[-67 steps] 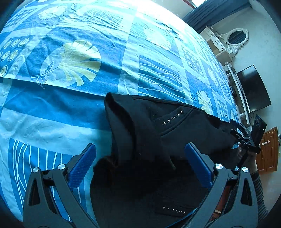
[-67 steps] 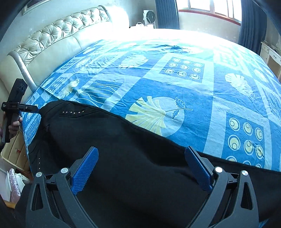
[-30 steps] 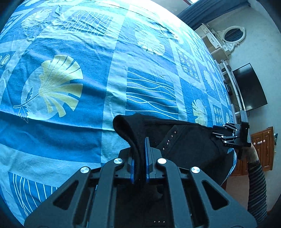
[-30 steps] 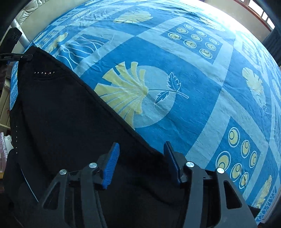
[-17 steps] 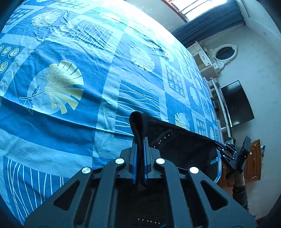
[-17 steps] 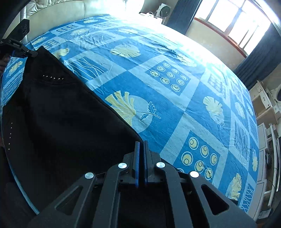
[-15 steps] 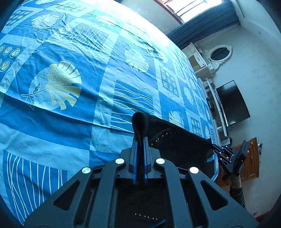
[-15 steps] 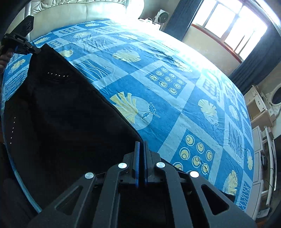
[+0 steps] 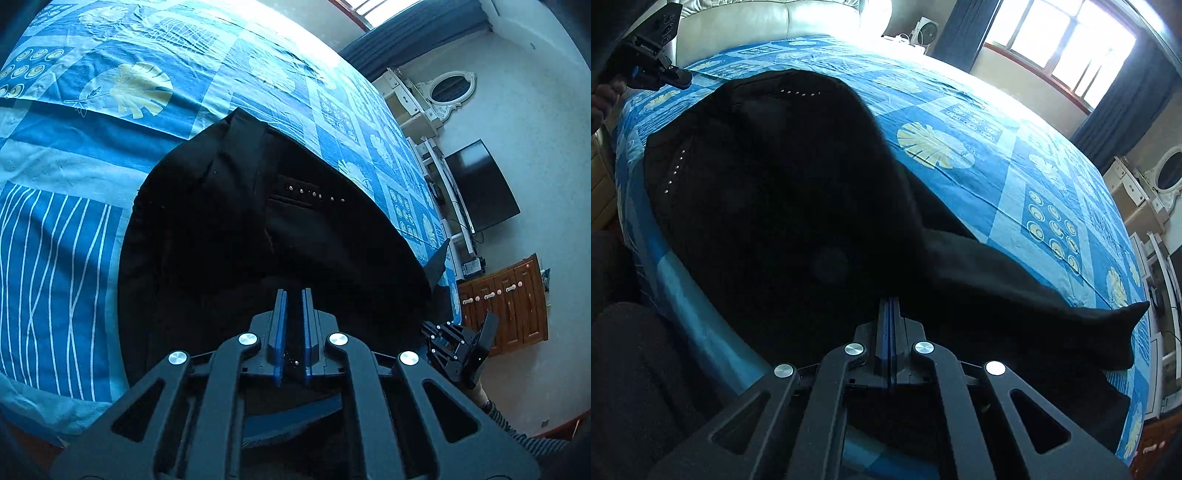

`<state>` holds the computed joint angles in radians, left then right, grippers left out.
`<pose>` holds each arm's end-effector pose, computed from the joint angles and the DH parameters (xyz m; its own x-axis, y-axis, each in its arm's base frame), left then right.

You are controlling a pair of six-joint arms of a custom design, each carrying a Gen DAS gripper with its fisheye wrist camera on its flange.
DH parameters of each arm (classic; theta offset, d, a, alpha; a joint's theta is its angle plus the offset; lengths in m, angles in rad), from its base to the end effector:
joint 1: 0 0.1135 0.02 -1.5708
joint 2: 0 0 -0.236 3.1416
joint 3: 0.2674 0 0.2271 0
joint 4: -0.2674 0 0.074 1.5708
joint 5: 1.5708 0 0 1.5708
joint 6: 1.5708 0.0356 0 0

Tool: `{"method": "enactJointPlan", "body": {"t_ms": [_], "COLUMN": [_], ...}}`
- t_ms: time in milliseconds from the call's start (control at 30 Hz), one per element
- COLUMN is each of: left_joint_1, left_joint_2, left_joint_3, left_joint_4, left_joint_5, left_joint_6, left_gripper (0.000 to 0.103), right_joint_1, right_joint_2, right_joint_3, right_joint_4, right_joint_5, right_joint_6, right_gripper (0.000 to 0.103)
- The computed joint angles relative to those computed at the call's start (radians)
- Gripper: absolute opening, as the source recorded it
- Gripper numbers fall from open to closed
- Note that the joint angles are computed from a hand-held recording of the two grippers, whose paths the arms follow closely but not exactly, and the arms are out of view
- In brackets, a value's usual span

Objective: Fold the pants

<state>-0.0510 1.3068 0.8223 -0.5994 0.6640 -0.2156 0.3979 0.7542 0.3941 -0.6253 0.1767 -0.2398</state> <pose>0.2265 -0.0335 0.2022 -0.9324 -0.1211 -0.3405 0.1317 0.7636 -0.6321 0.1263 0.0463 0.1632 -0.6771 -0.5382 -0.5019 -0.4660 0.8414 -0.2735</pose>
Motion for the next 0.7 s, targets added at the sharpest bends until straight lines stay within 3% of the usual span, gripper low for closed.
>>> {"method": "enactJointPlan", "body": {"t_ms": [33, 67, 100, 167, 300, 367, 400, 433, 467, 533, 600, 700], "left_joint_1": [-0.016, -0.035, -0.055, -0.081, -0.041, 0.004, 0.028, 0.049, 0.068, 0.087, 0.088, 0.069], "left_joint_2": [-0.011, -0.017, -0.023, -0.009, 0.119, 0.21, 0.267, 0.326, 0.395, 0.525, 0.656, 0.829], "left_joint_3": [-0.014, -0.022, -0.024, -0.006, 0.12, 0.204, 0.253, 0.305, 0.364, 0.487, 0.62, 0.829], "left_joint_4": [0.014, 0.028, 0.037, 0.046, 0.02, 0.012, 0.006, -0.002, -0.012, -0.046, -0.091, -0.188], "left_joint_5": [-0.003, -0.009, -0.035, -0.075, -0.091, -0.098, -0.096, -0.089, -0.076, -0.076, -0.068, -0.082], "left_joint_6": [-0.028, -0.05, -0.066, -0.074, -0.052, -0.03, -0.024, -0.02, -0.01, -0.005, 0.009, 0.048], "left_gripper": [0.024, 0.044, 0.057, 0.064, 0.071, 0.072, 0.072, 0.072, 0.072, 0.072, 0.072, 0.072], "right_joint_1": [0.072, 0.112, 0.125, 0.014, -0.332, -0.427, -0.457, -0.471, -0.477, -0.459, -0.428, -0.414], "right_joint_2": [-0.04, -0.051, -0.061, -0.042, 0.224, 0.396, 0.497, 0.597, 0.683, 0.804, 0.919, 0.991], "right_joint_3": [-0.036, -0.054, -0.058, -0.015, 0.227, 0.382, 0.468, 0.555, 0.627, 0.722, 0.822, 0.862], "right_joint_4": [-0.016, -0.026, -0.036, -0.045, -0.032, -0.011, -0.018, -0.048, -0.059, -0.071, -0.117, -0.137], "right_joint_5": [0.051, 0.065, 0.058, -0.077, -0.423, -0.516, -0.555, -0.586, -0.609, -0.6, -0.582, -0.598], "right_joint_6": [0.035, 0.06, 0.077, 0.057, -0.087, -0.112, -0.121, -0.125, -0.124, -0.13, -0.154, -0.183], "right_gripper": [0.0, 0.0, 0.0, 0.0, 0.001, 0.002, 0.021, 0.046, 0.052, 0.06, 0.061, 0.062]}}
